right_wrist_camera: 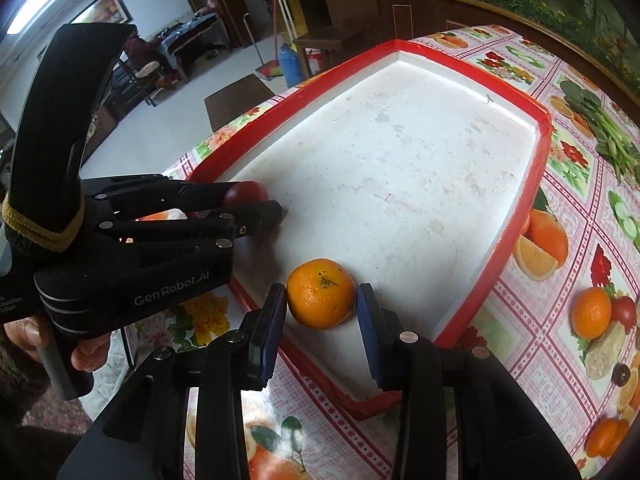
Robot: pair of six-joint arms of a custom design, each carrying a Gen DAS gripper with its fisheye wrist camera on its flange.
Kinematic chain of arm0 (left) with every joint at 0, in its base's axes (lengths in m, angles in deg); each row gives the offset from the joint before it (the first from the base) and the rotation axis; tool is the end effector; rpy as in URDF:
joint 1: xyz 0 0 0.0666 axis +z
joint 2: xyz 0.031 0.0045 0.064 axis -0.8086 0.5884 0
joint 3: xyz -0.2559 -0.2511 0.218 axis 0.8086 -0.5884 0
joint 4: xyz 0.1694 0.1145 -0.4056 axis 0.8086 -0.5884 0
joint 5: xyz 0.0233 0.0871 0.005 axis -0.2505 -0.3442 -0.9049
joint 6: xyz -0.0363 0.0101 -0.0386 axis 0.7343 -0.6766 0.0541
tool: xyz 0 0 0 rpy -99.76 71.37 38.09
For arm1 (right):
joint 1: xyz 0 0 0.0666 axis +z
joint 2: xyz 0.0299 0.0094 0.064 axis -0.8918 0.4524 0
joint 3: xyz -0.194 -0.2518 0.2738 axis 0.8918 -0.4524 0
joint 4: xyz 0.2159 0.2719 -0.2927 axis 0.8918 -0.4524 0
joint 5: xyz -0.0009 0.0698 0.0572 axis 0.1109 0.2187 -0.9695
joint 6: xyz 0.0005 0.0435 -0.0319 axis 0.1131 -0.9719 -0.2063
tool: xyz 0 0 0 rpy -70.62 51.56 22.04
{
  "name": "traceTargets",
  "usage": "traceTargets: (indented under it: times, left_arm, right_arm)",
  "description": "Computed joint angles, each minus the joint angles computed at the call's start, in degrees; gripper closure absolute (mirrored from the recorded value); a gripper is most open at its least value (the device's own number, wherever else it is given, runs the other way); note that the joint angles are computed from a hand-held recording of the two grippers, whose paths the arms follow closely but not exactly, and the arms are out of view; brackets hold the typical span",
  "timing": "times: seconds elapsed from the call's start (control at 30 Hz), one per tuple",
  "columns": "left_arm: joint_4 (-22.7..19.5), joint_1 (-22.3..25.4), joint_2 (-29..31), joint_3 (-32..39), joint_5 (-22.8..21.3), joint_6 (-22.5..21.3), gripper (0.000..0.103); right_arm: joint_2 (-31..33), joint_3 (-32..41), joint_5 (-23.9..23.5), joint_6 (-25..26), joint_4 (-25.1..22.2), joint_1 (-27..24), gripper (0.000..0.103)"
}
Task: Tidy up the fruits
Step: 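Carry tomato and orange into the red tray and open both tools, then move both open tools back toward the fruit pile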
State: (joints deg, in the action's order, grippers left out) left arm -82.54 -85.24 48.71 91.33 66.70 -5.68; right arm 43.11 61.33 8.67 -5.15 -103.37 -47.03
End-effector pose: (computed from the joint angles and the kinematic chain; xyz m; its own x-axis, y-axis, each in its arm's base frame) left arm 0.3585 -0.2068 0.2736 -0.8580 -0.1667 -0.4858 -0.1578 0.9857 -0.0595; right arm 0.4095 0.1326 0.2715 -0.6764 -0.5797 -0.4543 -0.7158 0.6627 0.2201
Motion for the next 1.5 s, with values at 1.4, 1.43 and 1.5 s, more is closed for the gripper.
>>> traceTargets:
  times: [1.4,1.43,1.5]
  left_arm:
    - [-8.4,-16.6,12.4,16.6,-7.5,-1.2,0.029]
    - [-8.2,-16.9,13.4,17.6,-6.6,-1.8,0.029]
    - [-7.6,-18.0,15.8,19.9,-4.2,-3.5,0.029]
  right_arm:
    - [-9.5,-4.1,-5.3,9.3,-5.9,-29.8,0.047]
    - [-9.2,-3.9,-5.2,9.7,-5.7,-31.1,0.046]
    - [-8.1,-3.5,-4.6,10.2,-5.2,-34.0,0.046]
